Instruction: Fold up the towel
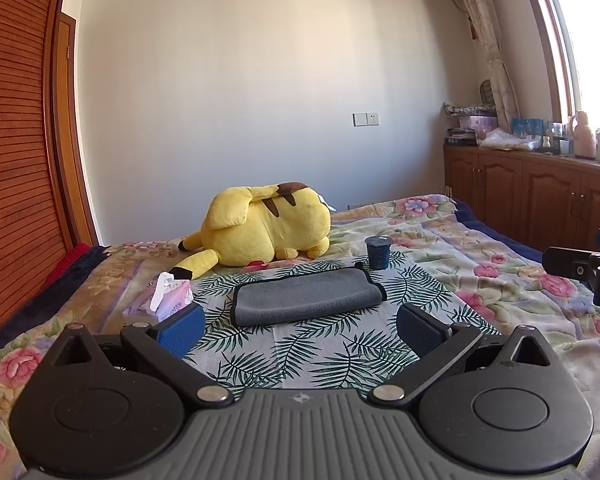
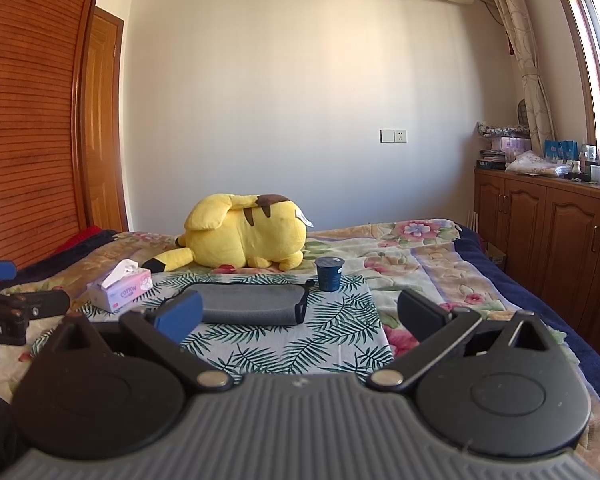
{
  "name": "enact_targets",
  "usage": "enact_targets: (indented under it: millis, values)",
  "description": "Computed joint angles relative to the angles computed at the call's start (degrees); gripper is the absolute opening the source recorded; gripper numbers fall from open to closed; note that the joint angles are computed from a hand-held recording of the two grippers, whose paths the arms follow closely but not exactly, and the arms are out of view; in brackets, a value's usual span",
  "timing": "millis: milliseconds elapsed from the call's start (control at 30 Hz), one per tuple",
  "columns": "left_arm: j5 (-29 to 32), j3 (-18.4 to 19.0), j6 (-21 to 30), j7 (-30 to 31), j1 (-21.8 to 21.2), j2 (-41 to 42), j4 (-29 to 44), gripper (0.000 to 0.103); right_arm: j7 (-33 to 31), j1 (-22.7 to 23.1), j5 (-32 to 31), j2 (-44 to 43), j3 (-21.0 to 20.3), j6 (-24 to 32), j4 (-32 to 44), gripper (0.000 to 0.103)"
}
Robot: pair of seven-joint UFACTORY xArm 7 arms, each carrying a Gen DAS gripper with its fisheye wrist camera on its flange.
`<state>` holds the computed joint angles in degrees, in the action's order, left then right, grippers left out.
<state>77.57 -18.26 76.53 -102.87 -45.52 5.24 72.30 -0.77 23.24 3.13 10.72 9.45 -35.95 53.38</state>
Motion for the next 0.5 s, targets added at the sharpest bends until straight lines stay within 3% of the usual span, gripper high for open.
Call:
enact_targets:
  millis: [500]
  values:
    - [0.1,0.2,-0.1,0.0,-0.2,0.3,0.3,0.087,0.0,0.0,0.1,-0.1,0.0,0.1,0.0,0.103]
